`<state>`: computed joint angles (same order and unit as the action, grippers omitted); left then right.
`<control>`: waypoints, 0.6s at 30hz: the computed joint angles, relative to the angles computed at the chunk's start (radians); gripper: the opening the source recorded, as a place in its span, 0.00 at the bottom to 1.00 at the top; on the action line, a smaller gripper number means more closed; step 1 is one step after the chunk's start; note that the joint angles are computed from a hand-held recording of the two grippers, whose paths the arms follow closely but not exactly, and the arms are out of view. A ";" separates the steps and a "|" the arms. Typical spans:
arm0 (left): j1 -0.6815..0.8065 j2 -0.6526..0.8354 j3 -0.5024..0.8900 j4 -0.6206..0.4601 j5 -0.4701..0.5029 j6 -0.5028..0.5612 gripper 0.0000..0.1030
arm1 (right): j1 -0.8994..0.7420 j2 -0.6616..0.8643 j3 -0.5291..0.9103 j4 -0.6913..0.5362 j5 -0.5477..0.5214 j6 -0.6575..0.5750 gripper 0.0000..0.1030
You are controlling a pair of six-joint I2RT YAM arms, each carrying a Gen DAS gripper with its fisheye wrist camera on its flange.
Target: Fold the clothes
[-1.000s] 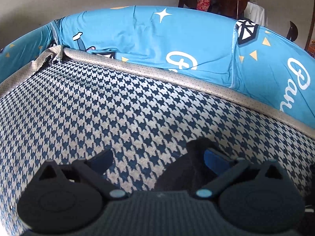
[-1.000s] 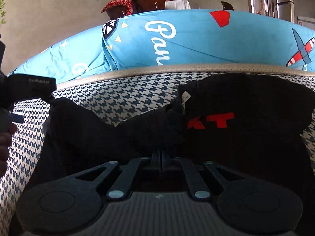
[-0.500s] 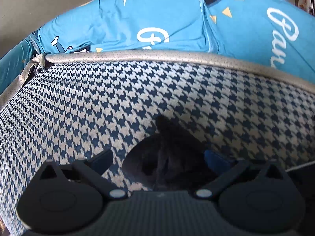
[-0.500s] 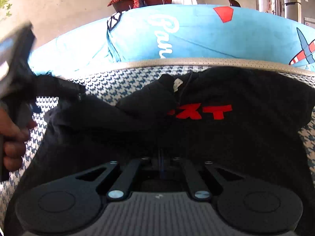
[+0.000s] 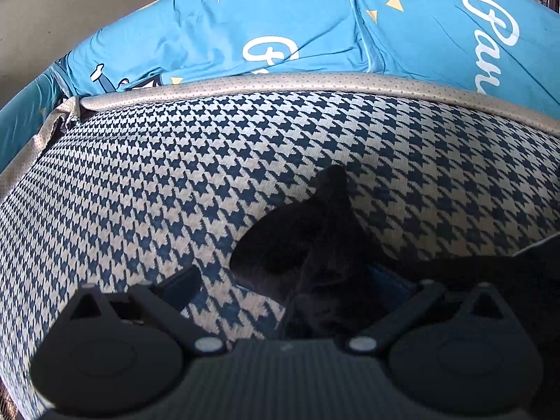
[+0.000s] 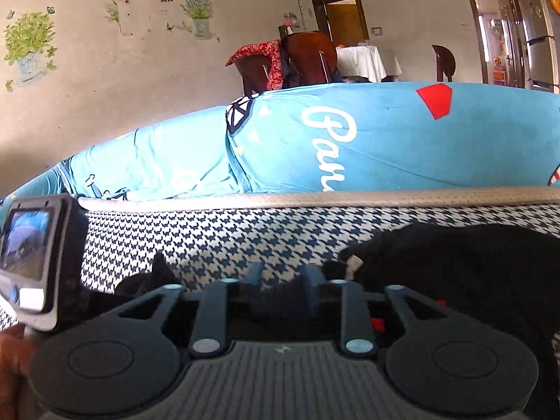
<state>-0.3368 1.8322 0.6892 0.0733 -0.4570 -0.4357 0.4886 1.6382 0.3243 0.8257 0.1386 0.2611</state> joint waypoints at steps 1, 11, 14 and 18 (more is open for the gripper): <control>0.005 -0.006 -0.008 0.003 0.011 -0.002 1.00 | 0.006 0.032 0.016 0.013 0.010 -0.005 0.42; 0.047 -0.059 -0.063 -0.005 0.117 -0.017 1.00 | 0.013 0.241 0.144 -0.065 0.047 -0.020 0.25; 0.040 -0.092 -0.068 -0.024 0.112 0.001 1.00 | 0.025 0.245 0.135 -0.062 0.072 -0.037 0.10; 0.053 -0.202 -0.110 0.003 0.108 -0.004 1.00 | 0.024 0.206 0.089 -0.033 0.069 -0.012 0.06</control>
<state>-0.2834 1.6299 0.5794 0.0765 -0.3493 -0.4400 0.5121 1.8441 0.4137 0.7927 0.2076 0.2491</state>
